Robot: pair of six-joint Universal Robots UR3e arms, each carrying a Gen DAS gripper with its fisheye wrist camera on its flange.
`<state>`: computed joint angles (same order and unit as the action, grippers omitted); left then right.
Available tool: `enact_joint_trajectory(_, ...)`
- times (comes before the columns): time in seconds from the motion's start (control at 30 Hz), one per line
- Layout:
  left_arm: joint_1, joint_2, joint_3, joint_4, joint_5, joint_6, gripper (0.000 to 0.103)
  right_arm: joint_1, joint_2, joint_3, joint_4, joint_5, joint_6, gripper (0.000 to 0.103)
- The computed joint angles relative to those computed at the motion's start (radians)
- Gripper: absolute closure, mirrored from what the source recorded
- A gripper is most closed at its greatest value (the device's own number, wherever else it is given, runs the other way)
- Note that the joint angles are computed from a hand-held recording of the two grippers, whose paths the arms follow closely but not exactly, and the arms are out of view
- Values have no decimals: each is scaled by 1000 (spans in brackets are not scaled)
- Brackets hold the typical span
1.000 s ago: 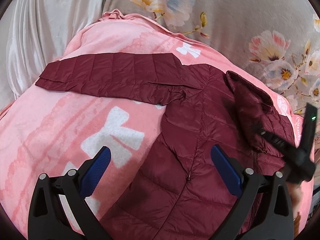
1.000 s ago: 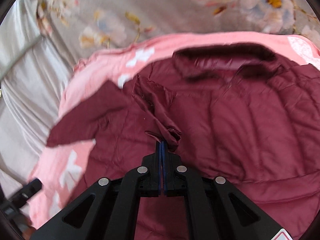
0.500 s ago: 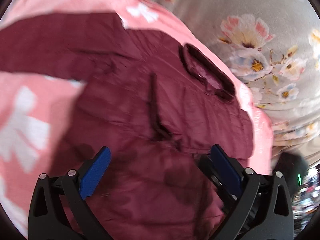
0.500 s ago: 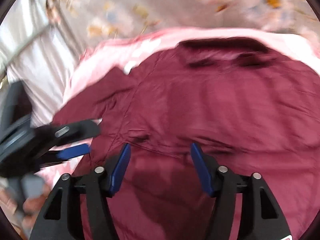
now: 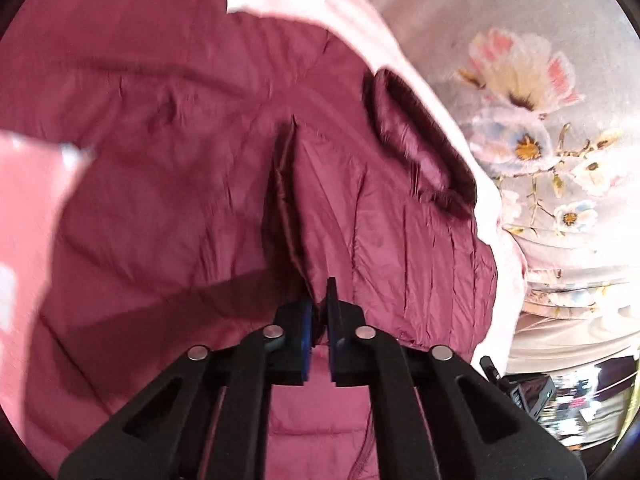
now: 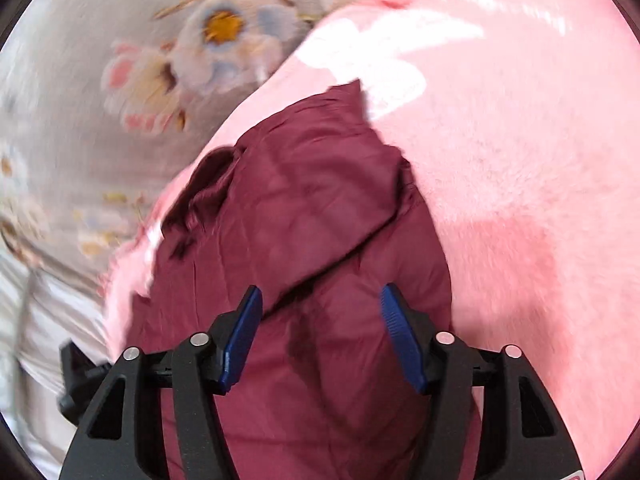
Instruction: Fold large clothes
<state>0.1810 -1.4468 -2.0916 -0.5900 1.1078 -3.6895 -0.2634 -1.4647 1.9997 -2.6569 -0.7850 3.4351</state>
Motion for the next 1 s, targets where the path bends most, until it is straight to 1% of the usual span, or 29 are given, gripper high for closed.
enact_joint_trajectory(0.03, -5, 6, 18, -10, 27, 10, 100, -3, 40, -17, -30, 20, 21, 44)
enact_joint_trajectory(0.13, -11, 18, 54, -41, 74, 32, 100, -6, 123, -74, -86, 36, 71, 46)
enact_joint_trajectory(0.2, -19, 12, 75, -51, 102, 41, 100, 5, 170, -124, -112, 36, 117, 50)
enact_joint_trajectory(0.23, -22, 8, 82, -56, 113, 45, 100, 9, 191, -155, -122, 25, 138, 58)
enact_joint_trajectory(0.27, -27, 6, 85, -58, 125, 46, 100, 6, 198, -173, -141, 15, 158, 71)
enact_joint_trajectory(0.3, -29, 0, 89, -58, 136, 47, 100, -7, 189, -171, -173, 12, 179, 80)
enact_joint_trajectory(0.33, -39, -6, 94, -59, 160, 46, 100, -20, 175, -162, -193, 20, 192, 92)
enact_joint_trajectory(0.37, -45, -9, 94, -59, 180, 47, 100, -38, 157, -146, -234, 31, 212, 95)
enact_joint_trajectory(0.43, -53, -17, 84, -53, 198, 47, 100, -38, 116, -137, -242, -18, 200, 100)
enact_joint_trajectory(0.53, -77, -64, 72, -26, 219, 31, 100, 4, 90, -148, -192, -155, 133, 102)
enact_joint_trajectory(0.6, -95, -100, 52, 9, 237, 22, 100, 28, 107, -168, -140, -223, 94, 102)
enact_joint_trajectory(0.7, -89, -92, -6, 80, 235, 34, 100, 53, 143, -187, -92, -292, 39, 103)
enact_joint_trajectory(0.73, -85, -88, -14, 85, 231, 44, 100, 69, 160, -196, -80, -322, 22, 103)
enact_joint_trajectory(0.83, -82, -83, -33, 104, 235, 73, 100, 91, 174, -166, -125, -372, -5, 103)
enact_joint_trajectory(0.9, -112, -102, -24, 125, 276, 80, 100, 127, 181, -183, -125, -440, -37, 103)
enact_joint_trajectory(0.97, -174, -130, -3, 150, 366, 93, 99, 172, 187, -223, -91, -520, -78, 103)
enact_joint_trajectory(1.0, -211, -141, 4, 162, 418, 100, 99, 184, 182, -235, -71, -541, -91, 103)
